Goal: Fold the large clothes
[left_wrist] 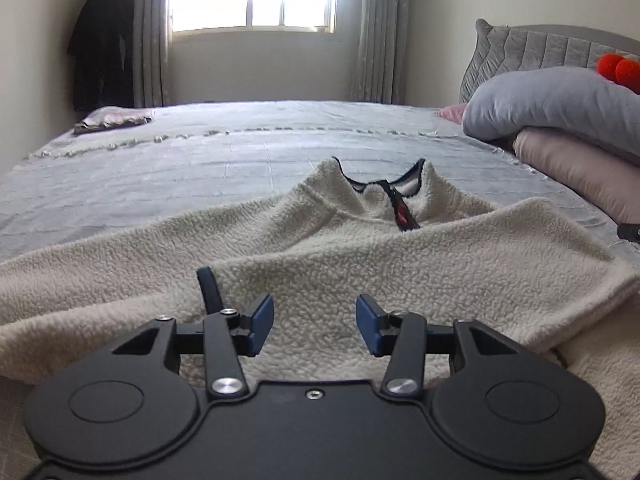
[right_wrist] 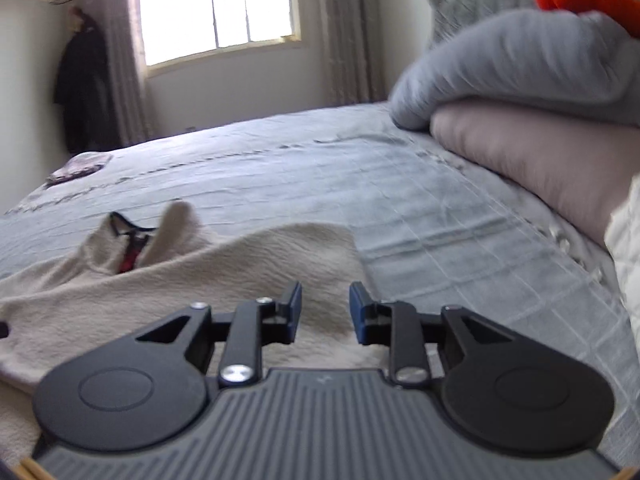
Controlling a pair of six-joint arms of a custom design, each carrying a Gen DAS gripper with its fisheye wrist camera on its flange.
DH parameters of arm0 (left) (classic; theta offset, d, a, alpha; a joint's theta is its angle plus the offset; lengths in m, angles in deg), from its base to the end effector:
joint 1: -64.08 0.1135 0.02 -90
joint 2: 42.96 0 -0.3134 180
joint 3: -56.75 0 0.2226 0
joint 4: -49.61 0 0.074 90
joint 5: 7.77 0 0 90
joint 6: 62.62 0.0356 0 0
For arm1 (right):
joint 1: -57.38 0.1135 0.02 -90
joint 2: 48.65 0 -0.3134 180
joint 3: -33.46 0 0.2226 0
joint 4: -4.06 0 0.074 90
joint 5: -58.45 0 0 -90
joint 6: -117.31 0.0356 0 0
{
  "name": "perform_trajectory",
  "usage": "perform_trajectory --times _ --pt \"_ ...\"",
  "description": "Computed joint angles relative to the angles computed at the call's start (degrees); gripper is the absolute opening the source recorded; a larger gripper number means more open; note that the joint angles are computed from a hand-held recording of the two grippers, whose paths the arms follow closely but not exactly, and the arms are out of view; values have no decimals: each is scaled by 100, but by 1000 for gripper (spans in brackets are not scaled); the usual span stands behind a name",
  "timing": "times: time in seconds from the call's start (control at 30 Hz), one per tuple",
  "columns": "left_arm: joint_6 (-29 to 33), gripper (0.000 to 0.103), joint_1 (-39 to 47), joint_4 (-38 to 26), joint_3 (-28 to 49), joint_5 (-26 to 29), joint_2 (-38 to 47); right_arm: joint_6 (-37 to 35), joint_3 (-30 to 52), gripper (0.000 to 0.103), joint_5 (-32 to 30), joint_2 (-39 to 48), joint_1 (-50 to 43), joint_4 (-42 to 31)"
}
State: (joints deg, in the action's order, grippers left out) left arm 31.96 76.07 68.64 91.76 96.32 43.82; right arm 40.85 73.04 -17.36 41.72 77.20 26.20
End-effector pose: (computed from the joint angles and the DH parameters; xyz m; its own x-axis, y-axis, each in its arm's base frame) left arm 0.2282 0.0396 0.1929 -0.5274 -0.0328 -0.8490 0.0411 0.9971 -0.0641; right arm 0.2456 0.0793 0.2024 -0.4681 0.0726 -0.8807 -0.0172 0.9957 0.0912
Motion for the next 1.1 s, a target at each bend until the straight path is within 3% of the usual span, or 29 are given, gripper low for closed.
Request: perform_trajectory --times 0.07,0.13,0.17,0.23,0.33,0.4,0.43,0.47,0.53,0.63,0.7,0.93,1.1 --pt "-19 47 -68 -72 20 -93 261 -35 79 25 -89 177 101 1" --pt "-4 48 0 911 -418 18 628 42 244 25 -121 578 50 -164" --pt "-45 48 42 1017 -484 93 649 103 415 23 -125 849 -27 -449" --pt "-79 48 64 665 -339 129 522 99 214 23 -284 1086 -117 -22" --pt "-21 51 22 -375 -5 -6 23 293 632 27 -41 615 99 -1211" --pt "45 62 190 -1218 216 74 -421 339 734 47 9 281 246 -1725" --pt "90 69 336 -1569 296 182 -634 337 704 64 32 88 348 -1869" --pt "143 73 536 -1896 363 308 -855 333 700 72 65 -69 442 -2013" --pt "258 86 961 -2557 562 468 -1191 344 809 75 139 -336 616 -2470" --pt "644 93 1790 -3480 930 703 -1450 415 971 89 9 -611 746 -3063" --pt "987 96 2418 -3907 1161 832 -1469 508 1026 91 -47 -723 856 -3322" --pt "2020 101 4344 -4294 1716 1123 -987 885 1216 94 66 -780 1234 -4072" --pt "2076 101 5249 -3946 2162 1087 -201 906 1263 96 204 -813 1532 -4265"
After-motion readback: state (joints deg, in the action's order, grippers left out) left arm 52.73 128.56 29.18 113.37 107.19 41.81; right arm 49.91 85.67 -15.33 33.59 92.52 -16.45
